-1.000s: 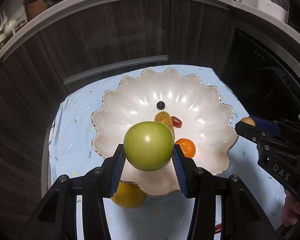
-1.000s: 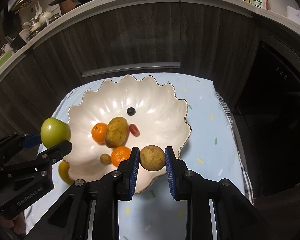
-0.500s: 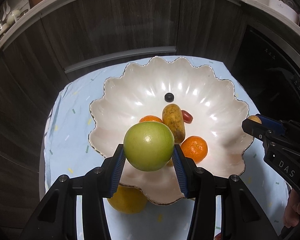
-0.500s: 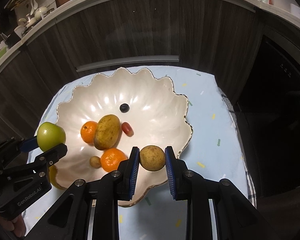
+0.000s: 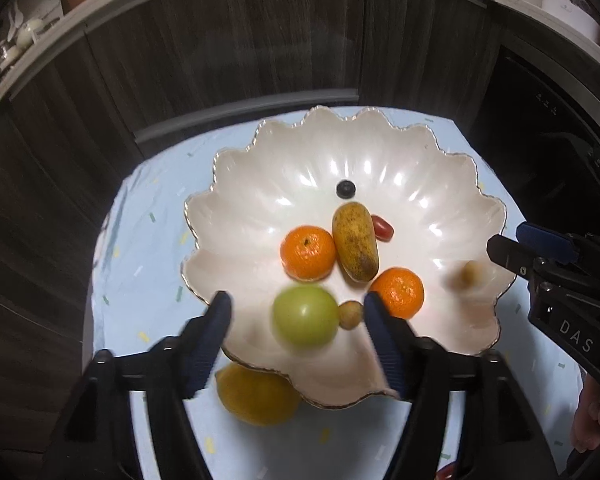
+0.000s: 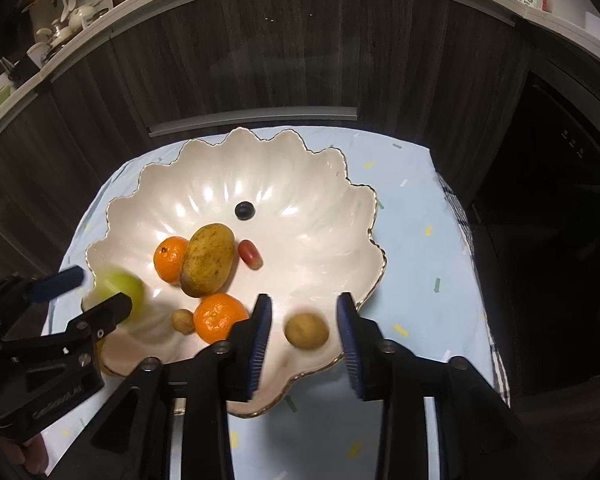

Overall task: Organize fruits
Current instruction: 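Open both tools to drop the green and brown fruits into the bowl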

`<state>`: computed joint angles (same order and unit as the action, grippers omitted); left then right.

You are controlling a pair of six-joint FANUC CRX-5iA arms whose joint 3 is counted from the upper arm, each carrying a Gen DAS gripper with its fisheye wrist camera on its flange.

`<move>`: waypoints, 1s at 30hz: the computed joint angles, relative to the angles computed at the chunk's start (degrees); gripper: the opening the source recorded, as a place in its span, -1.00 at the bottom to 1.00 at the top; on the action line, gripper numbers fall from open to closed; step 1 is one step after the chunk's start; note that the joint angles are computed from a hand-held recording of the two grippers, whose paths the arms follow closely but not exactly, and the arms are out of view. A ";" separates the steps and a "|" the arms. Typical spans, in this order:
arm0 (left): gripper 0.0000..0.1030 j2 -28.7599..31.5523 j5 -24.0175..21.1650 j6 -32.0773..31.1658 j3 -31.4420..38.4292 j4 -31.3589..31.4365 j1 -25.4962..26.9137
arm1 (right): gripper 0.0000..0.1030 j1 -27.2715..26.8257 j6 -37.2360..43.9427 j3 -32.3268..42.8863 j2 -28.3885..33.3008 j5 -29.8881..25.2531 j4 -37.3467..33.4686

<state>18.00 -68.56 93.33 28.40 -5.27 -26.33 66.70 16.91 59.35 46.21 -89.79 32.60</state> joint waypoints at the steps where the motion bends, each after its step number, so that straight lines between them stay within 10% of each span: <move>1: 0.37 -0.08 0.03 0.05 0.09 -0.04 -0.01 | -0.17 0.01 -0.16 -0.05 -0.04 -0.07 0.12; 7: 0.39 -0.29 -0.04 0.35 0.48 -0.99 -0.28 | 0.16 0.25 -0.66 1.17 0.54 -1.72 1.26; 30: 0.57 -4.91 1.14 2.35 -2.27 -3.17 -0.87 | 0.23 2.72 -0.65 6.27 2.59 -5.54 4.68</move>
<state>13.09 -67.42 95.68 26.13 -8.44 -27.20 69.43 16.26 65.62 48.79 -95.32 37.28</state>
